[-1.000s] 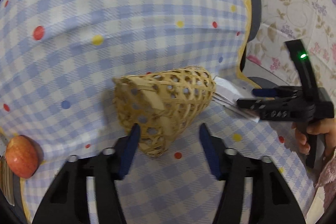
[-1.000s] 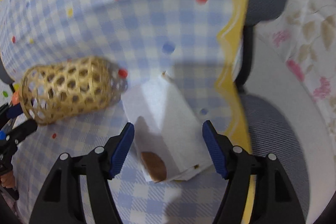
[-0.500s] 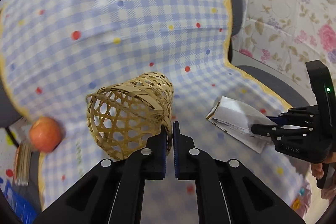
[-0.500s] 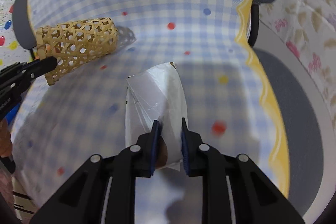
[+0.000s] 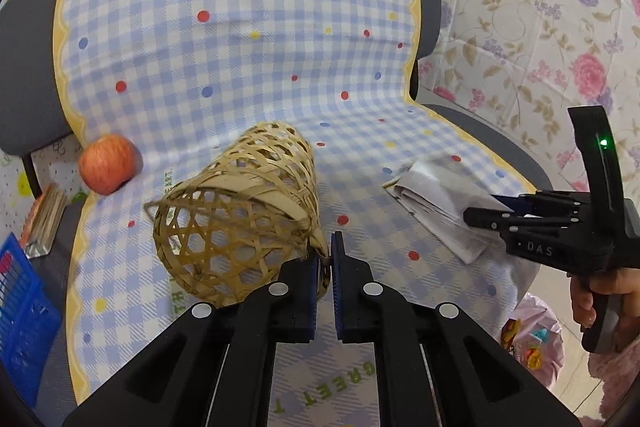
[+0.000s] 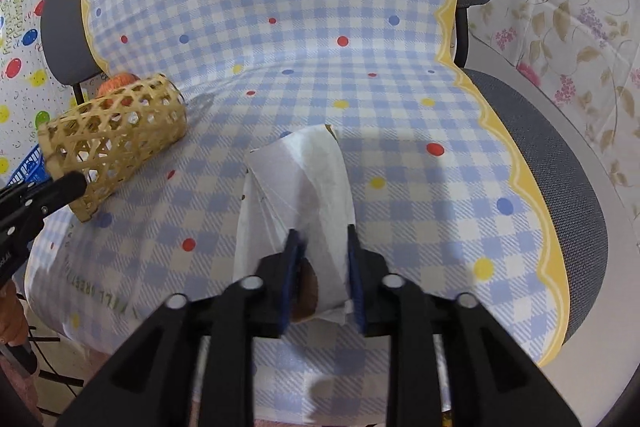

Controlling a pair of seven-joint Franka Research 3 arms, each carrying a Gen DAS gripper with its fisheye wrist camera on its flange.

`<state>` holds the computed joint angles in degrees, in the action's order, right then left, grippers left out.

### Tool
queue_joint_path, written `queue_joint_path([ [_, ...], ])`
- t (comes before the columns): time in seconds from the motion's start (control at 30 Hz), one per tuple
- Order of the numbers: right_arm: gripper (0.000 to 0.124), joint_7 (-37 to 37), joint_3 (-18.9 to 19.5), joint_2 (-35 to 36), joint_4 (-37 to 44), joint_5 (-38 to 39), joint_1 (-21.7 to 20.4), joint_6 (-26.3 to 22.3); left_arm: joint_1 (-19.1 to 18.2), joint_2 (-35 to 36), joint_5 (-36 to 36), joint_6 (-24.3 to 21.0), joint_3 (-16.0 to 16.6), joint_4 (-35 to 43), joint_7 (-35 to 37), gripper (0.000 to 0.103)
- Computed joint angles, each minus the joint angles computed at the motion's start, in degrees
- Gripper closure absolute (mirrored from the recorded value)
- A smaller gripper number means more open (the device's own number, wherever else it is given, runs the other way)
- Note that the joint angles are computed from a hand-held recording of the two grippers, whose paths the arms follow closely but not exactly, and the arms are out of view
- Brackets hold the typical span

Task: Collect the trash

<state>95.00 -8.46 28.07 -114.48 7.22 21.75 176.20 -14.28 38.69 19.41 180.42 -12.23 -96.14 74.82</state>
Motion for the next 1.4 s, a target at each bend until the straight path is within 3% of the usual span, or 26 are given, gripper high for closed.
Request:
queue_joint_path([
  [0.07,0.069,0.1,-1.6,-1.0,-1.8,-0.8,1.6,2.3,-0.3,-0.1,0.0,0.4,0.5,-0.3,-0.3,0.086],
  [0.17,0.066,0.7,-4.4,-1.7,-3.3,-1.1,4.0,4.1,-3.5,0.3,0.4,-0.2,4.3,0.9,-2.4,0.072],
  [0.3,0.064,0.2,-5.0,-2.3,-4.7,0.5,4.4,6.1,-9.0,2.1,1.6,-2.6,10.7,4.6,-7.2,0.07],
  [0.4,0.064,-1.6,-2.9,-2.5,-5.4,2.0,2.3,7.2,-12.0,3.5,4.0,-5.1,14.3,6.8,-11.0,0.07],
  [0.53,0.064,-7.4,7.8,-1.5,-4.3,4.3,-7.8,6.8,-10.8,4.1,6.4,-6.2,12.5,7.7,-11.4,0.073],
  [0.6,0.059,-10.1,13.0,-0.6,-3.2,5.9,-12.6,6.2,-11.3,4.1,7.5,-6.6,13.2,7.8,-12.8,0.092],
  [0.63,0.056,-11.2,14.5,-0.3,-2.9,6.8,-13.9,6.0,-11.0,4.0,7.8,-6.5,13.0,7.6,-13.2,0.094],
  [0.8,0.054,-15.3,18.9,0.6,-2.1,10.1,-17.4,6.1,-8.6,1.5,7.8,-3.1,11.4,4.4,-15.4,0.098],
  [0.87,0.054,-17.0,20.5,0.6,-2.5,11.1,-18.7,6.1,-9.2,0.6,8.0,-2.0,12.3,3.4,-16.4,0.098],
  [0.97,0.054,-18.3,19.4,0.4,-2.8,11.9,-17.3,5.4,-7.7,-0.7,7.8,-0.2,10.2,1.6,-15.5,0.098],
  [1.07,0.062,-15.2,12.7,0.1,-3.1,9.3,-10.8,4.6,-8.3,-1.5,7.9,1.0,10.2,0.6,-14.7,0.098],
  [1.17,0.08,-17.8,14.6,-0.9,-4.2,11.8,-12.0,4.5,-8.7,-2.0,7.6,1.5,10.0,-0.2,-14.0,0.098],
  [1.23,0.082,-17.9,14.1,-1.4,-5.0,11.9,-11.5,4.9,-8.6,-2.4,7.4,1.7,9.7,-0.8,-13.5,0.098],
  [1.27,0.088,-17.9,14.3,-1.8,-5.9,12.3,-11.6,5.6,-8.8,-2.7,7.3,1.9,9.7,-1.3,-13.3,0.098],
  [1.3,0.104,-18.3,15.4,-2.1,-6.6,12.7,-12.6,6.4,-9.0,-2.9,7.3,2.2,9.9,-1.6,-13.2,0.098],
  [1.4,0.116,-17.5,13.4,-3.6,-9.0,13.1,-10.5,9.3,-8.9,-4.0,7.1,3.0,9.2,-3.2,-12.4,0.098],
])
